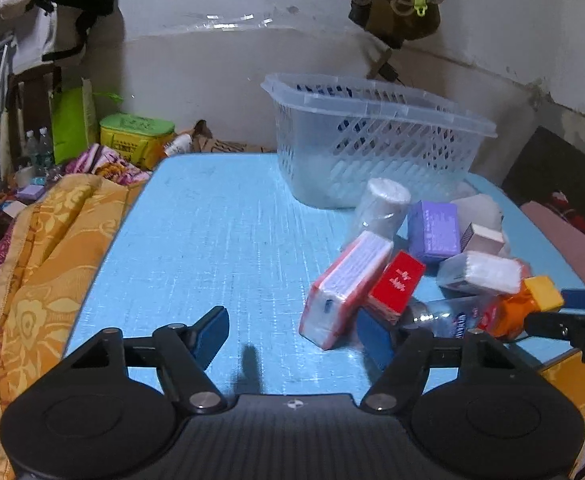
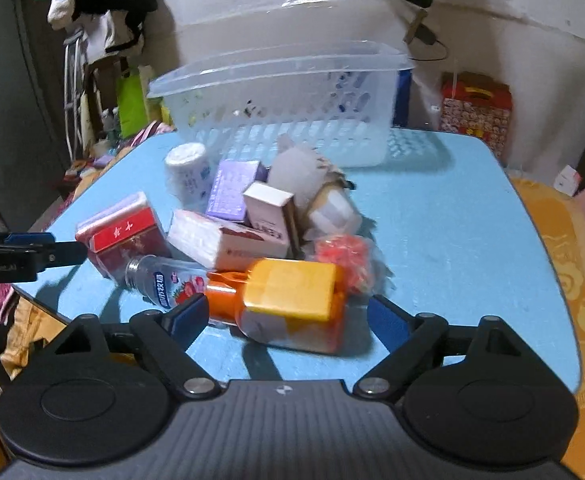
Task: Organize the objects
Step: 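Grasp the orange-yellow bottle with the right tool while the left grasps the red-white tissue pack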
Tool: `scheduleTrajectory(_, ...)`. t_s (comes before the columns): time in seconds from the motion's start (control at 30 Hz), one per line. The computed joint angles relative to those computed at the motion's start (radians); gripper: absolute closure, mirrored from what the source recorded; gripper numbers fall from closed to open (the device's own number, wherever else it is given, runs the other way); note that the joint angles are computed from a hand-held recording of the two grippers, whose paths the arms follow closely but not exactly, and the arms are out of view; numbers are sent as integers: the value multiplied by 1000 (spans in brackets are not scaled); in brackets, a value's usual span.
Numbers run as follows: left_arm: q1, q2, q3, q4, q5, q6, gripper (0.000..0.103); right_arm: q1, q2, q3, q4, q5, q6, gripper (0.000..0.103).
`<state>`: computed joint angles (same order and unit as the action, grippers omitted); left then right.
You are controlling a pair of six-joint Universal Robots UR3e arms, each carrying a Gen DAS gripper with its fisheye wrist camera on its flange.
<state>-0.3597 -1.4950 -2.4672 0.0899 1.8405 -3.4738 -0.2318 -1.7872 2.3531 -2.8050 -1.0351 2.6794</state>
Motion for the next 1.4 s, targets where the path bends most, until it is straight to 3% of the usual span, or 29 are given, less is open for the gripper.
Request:
scheduleTrajectory(0.23, 58, -86, -29, 133, -74, 39, 29, 61, 88, -53, -51, -37, 60, 15)
scheduleTrajectory(0.73, 10, -161, 3, 183, -12, 66, 30, 48, 35, -16, -19, -55, 23, 15)
scheduleTrajectory(0.83, 4, -157, -5, 195, -9, 68, 47, 35, 18, -11, 0, -45, 8, 15)
scheduleTrajectory(1.4, -28, -340, 101, 274, 21, 130, 46, -76, -48, 30, 77, 44, -77, 15)
